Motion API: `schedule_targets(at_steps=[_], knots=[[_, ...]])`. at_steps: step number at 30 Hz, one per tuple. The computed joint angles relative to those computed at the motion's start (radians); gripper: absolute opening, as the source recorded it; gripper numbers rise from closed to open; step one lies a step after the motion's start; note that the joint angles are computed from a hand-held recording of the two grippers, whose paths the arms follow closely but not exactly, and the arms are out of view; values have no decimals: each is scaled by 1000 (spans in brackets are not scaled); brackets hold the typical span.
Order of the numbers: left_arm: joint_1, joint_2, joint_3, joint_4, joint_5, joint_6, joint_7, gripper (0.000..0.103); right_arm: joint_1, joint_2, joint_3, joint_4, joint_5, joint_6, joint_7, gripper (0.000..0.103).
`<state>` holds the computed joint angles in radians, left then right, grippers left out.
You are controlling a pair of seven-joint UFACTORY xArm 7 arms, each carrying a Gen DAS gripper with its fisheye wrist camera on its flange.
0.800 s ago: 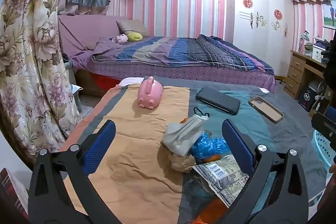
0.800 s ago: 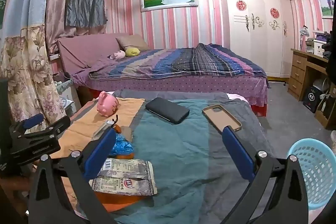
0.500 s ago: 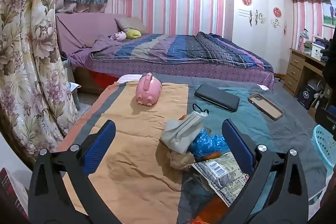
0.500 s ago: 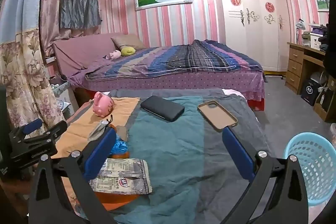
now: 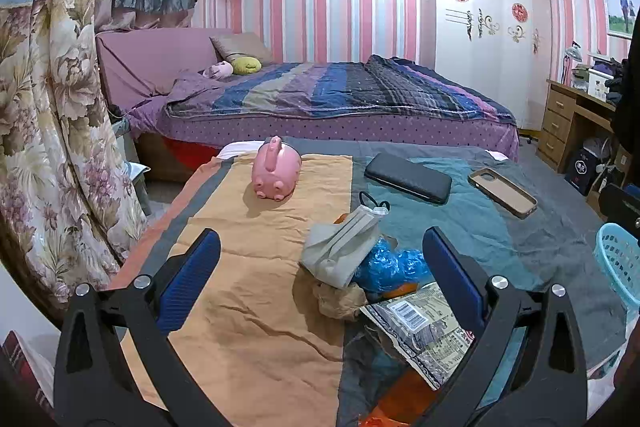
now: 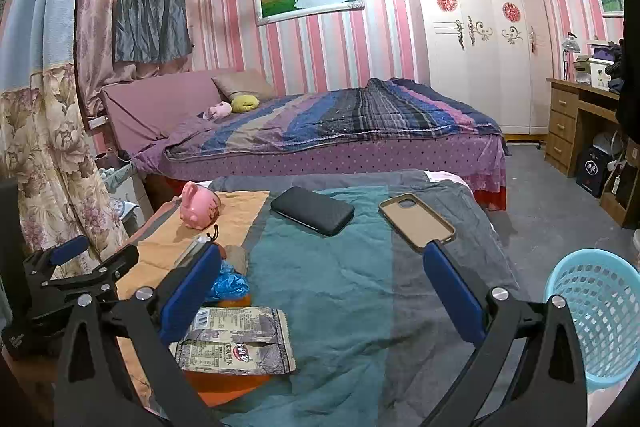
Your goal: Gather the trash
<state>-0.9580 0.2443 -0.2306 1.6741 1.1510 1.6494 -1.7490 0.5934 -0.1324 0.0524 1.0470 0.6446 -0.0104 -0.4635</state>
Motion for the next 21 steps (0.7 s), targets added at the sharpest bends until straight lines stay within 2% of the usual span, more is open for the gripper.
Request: schedule_targets(at_steps=[21], knots=[[11, -10, -6, -14, -8, -7, -10, 98, -1, 3, 3, 2, 51, 7, -37, 99]])
